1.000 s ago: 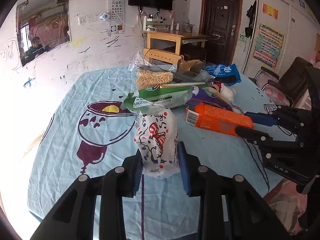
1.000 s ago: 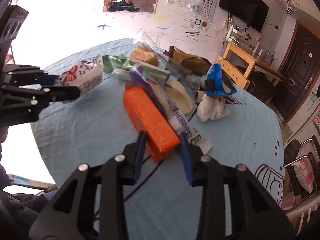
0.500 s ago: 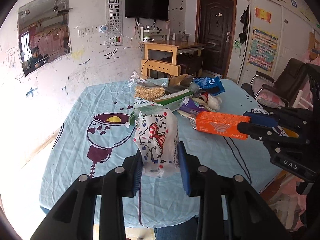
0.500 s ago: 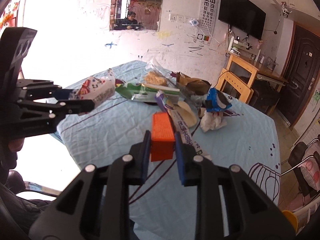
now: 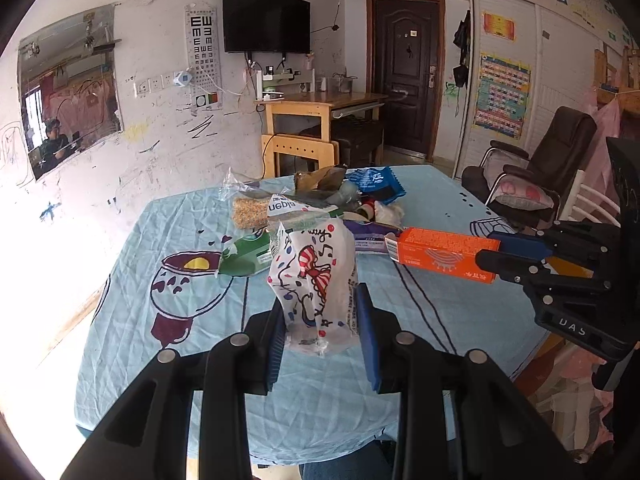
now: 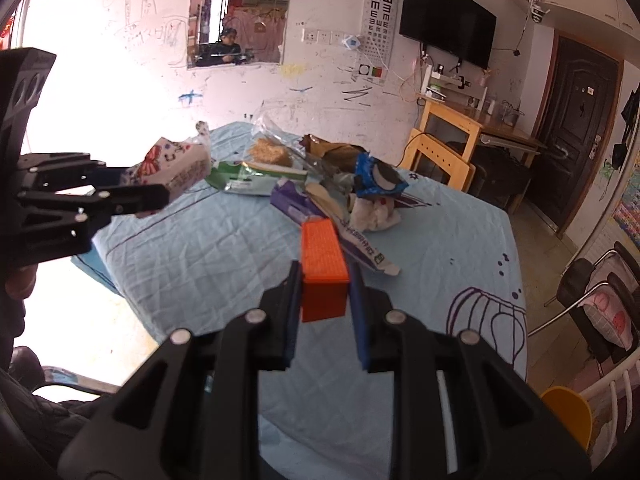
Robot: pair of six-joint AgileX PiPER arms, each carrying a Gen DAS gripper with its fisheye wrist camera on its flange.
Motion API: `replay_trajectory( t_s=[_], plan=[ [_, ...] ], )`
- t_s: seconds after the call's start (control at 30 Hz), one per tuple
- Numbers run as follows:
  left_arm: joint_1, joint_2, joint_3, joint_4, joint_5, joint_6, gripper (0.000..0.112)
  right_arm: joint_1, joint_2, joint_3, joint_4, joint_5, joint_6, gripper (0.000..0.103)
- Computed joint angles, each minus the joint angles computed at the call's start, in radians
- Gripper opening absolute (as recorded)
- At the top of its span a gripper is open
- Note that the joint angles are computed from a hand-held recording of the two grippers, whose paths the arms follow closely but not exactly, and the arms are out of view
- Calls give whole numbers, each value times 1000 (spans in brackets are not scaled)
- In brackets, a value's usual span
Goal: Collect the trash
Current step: 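Carry the tissue pack and orange box to the yellow bin and release both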
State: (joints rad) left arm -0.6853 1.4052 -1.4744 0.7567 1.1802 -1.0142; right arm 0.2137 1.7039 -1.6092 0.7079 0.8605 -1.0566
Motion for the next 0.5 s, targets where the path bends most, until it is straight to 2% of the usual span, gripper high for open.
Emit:
replay_trajectory(
  t_s=[0.3,0.4,0.5],
  plan=[
    [-37,99,-135,-27,-50,84,29,-129,-83,35,119,27,-93,22],
    [-38,180,-244,-58,-76,153,29,-195,-103,39,146,21,-113,22],
    [-42,312,-430,-105,-94,261,29,-275,-96,24,144,2,-101,22]
  ],
)
